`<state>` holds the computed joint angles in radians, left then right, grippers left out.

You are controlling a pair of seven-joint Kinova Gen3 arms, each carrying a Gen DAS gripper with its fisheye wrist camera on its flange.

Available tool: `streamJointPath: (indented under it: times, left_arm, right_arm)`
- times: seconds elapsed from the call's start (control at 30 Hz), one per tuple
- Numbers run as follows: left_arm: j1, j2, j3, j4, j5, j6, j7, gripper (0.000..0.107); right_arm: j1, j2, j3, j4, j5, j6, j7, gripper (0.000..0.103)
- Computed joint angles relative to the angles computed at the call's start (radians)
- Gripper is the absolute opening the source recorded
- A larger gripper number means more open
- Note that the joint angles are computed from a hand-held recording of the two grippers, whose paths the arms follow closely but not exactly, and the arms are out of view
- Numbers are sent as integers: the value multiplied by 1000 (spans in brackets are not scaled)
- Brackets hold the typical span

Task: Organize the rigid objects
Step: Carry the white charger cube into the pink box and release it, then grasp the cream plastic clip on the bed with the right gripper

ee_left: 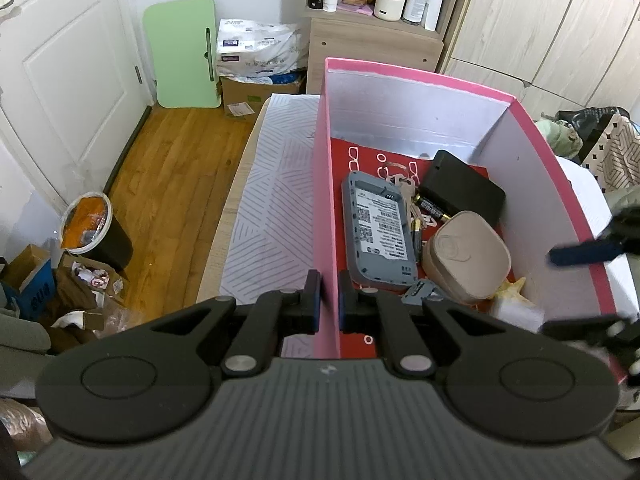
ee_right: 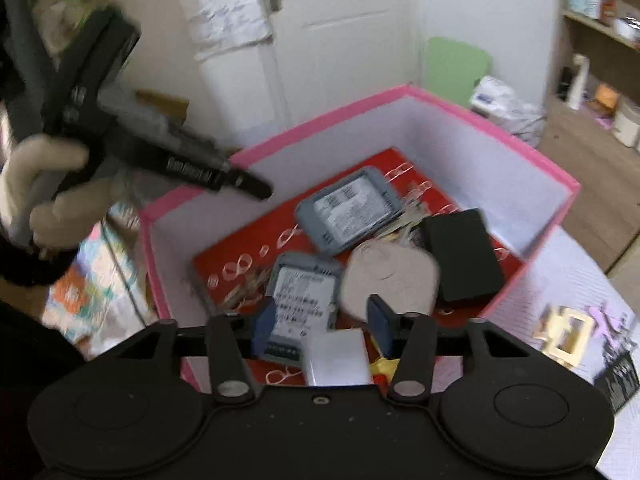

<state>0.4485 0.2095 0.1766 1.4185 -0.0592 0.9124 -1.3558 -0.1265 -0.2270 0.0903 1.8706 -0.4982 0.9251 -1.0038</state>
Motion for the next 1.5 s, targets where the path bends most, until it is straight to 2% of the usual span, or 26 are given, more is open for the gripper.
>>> streamJointPath:
  times: [0.1,0.17,0.23,0.4,0.47,0.57,0.73,0.83,0.97,1.03,1.1,1.2,1.27,1.3,1.37,1.43,1.5]
  left_arm:
    - [0,-1,0,2,3,-3,4,7]
    - [-2,-1,-1,0,6,0,8,7]
    - [-4,-4,-2,6,11,-6,12,7]
    - [-13,-13,0,22,20,-22,5,7]
    - [-14,-13,1,23,21,-23,5,7]
    - [-16,-14,-1,23,26,-22,15,7]
    - [-19,-12,0,19,25,-17,11,7]
    - [-19,-10,0,16,25,-14,9,7]
    - [-18,-9,0,14,26,-12,10,7]
    - [-18,-8,0,14,25,-12,9,7]
    - [-16,-8,-1,14,22,-13,11,7]
    - [-17,-8,-1,14,22,-13,11,7]
    - [-16,-7,-1,13,22,-12,13,7]
    - [-18,-7,-1,13,24,-12,13,7]
    - [-18,-6,0,12,28,-12,11,7]
    - [-18,-5,0,10,29,-9,10,8]
    - [-17,-5,-1,10,25,-9,9,7]
  right_arm:
    - [21,-73,53,44,-66,-37,5,63]
    - [78,-115,66,88,-129,-71,31,64]
    - [116,-154,82,131,-148,-116,37,66]
    - [194,-188,50,210,-4,-243,-90,67]
    - [246,-178,20,222,56,-255,-137,67]
    - [269,-161,17,243,122,-272,-182,67]
    - [225,-135,30,300,192,-368,-235,67]
    - [206,-116,27,327,190,-439,-227,67]
    - [50,-79,134,344,227,-521,-228,67]
    - [2,-46,154,354,228,-574,-201,67]
    - [1,-7,125,365,260,-642,-219,68]
    - [110,61,-7,380,375,-752,-328,77]
    - [182,95,-85,379,442,-785,-382,77]
    - [191,108,-98,375,452,-786,-389,77]
    - [160,109,-68,382,423,-802,-369,76]
    - [78,96,18,375,345,-771,-298,59]
    - [53,79,59,370,273,-743,-247,56]
